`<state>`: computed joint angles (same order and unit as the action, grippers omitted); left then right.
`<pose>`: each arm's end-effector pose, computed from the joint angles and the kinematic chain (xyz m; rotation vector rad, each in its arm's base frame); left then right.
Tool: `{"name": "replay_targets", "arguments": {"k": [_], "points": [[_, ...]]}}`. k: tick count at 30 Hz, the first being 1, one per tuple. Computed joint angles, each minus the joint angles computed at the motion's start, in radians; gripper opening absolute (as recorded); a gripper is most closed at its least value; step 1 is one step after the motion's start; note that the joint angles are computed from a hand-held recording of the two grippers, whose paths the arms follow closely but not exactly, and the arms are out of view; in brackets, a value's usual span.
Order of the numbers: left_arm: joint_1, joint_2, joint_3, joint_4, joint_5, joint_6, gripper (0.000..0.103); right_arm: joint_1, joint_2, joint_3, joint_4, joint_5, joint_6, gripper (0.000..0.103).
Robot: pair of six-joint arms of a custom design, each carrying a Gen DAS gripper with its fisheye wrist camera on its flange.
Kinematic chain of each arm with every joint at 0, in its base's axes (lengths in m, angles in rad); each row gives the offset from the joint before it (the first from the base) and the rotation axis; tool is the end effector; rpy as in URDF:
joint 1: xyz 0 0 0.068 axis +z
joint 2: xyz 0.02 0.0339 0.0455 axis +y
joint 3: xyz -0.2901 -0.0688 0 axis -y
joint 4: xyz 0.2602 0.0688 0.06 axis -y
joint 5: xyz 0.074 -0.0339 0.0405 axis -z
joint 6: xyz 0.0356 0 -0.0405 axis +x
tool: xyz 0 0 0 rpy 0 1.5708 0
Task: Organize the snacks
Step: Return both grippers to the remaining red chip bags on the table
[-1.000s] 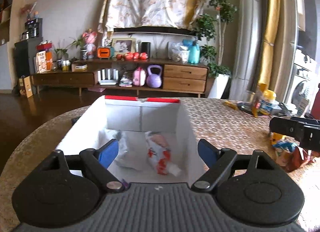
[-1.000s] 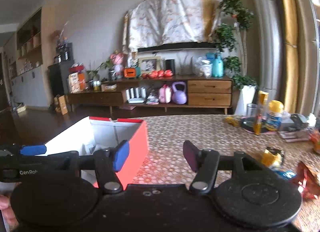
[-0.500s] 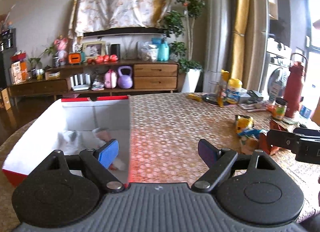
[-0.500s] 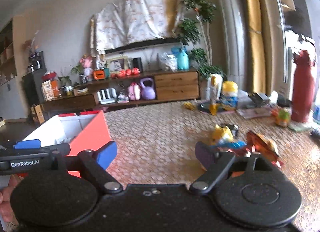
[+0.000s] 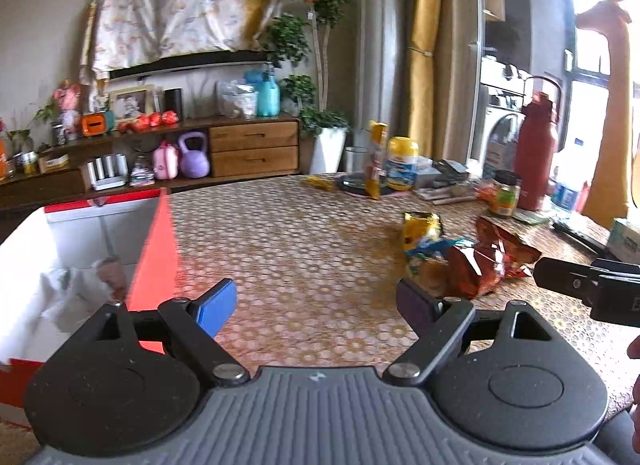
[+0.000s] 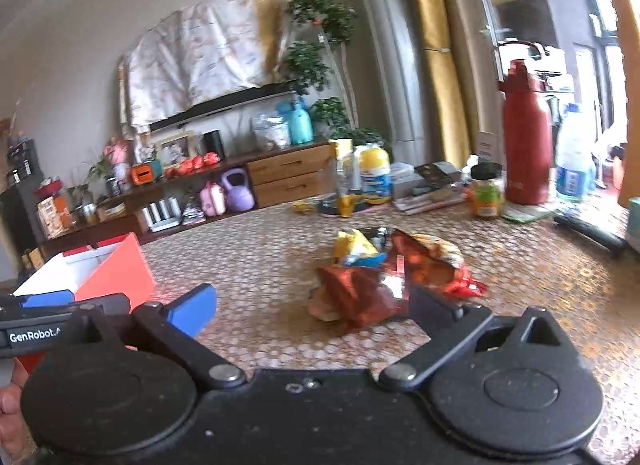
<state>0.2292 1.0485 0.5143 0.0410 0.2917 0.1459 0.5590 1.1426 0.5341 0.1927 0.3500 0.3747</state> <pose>0.2214 0.0411 0.2329 0.0938 2.0399 -0.0668 0.2147 0.1199 0.2345 0.0444 1.9689 0.2649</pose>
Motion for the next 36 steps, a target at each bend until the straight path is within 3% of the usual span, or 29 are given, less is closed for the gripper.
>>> {"name": "replay_targets", "arguments": {"k": [10, 36], "points": [[-0.183, 0.079, -0.001, 0.077, -0.094, -0.032, 0.087, -0.091, -0.022, -0.071, 0.027, 0.013, -0.004, 0.103], [-0.505, 0.473, 0.135, 0.309, -0.257, -0.096, 0.087, -0.412, 0.054, -0.122, 0.151, -0.198, -0.055, 0.103]]}}
